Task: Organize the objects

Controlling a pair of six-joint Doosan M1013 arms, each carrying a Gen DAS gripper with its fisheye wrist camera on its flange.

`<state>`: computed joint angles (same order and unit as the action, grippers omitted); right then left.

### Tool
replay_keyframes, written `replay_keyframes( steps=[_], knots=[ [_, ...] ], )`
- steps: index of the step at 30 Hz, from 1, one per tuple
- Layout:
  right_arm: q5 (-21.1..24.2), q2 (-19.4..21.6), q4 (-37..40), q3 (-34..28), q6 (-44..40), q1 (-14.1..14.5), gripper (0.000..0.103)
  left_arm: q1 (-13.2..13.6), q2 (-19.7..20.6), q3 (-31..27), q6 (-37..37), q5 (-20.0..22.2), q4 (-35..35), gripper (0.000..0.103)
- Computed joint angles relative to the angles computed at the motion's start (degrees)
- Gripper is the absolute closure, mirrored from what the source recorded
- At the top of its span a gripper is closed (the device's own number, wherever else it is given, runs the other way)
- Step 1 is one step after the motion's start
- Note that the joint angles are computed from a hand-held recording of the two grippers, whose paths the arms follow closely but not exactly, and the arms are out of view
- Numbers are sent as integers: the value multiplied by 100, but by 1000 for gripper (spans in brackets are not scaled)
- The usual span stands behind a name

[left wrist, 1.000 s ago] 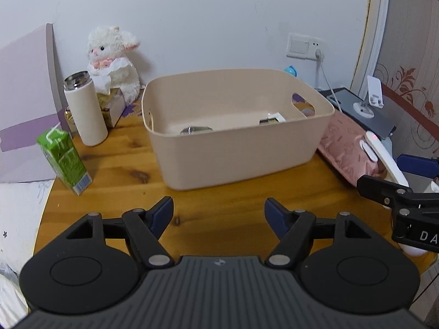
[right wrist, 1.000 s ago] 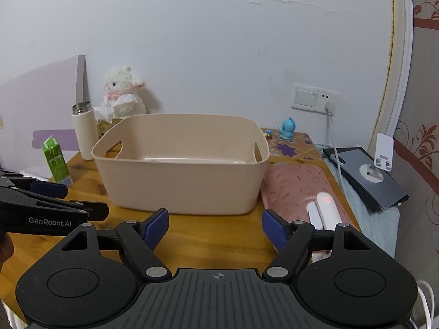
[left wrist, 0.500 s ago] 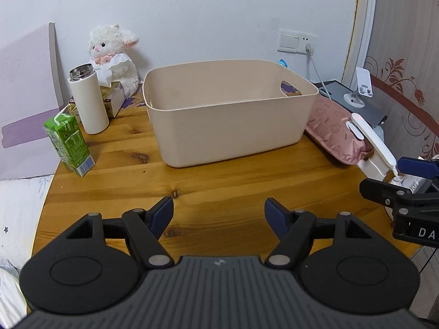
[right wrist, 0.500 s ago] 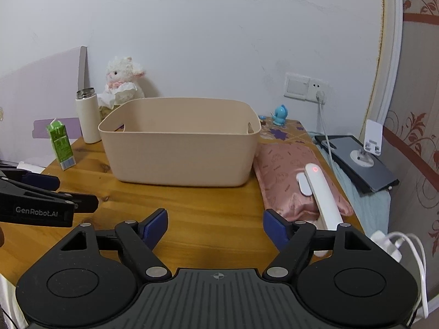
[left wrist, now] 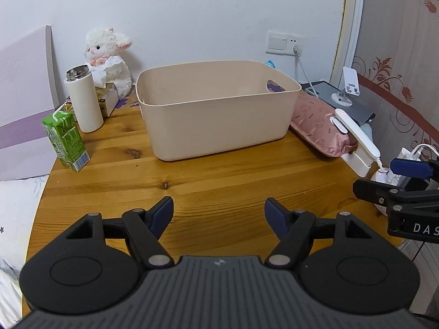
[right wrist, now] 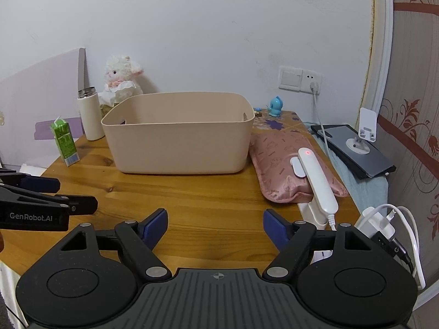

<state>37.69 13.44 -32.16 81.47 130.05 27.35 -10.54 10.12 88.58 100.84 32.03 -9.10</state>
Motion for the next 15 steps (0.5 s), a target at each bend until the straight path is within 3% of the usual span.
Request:
replay_keyframes(
  steps=[15],
  knots=[
    [-26, -86, -5, 59, -44, 49, 23, 40, -93, 83, 248, 54, -255, 28]
  ],
)
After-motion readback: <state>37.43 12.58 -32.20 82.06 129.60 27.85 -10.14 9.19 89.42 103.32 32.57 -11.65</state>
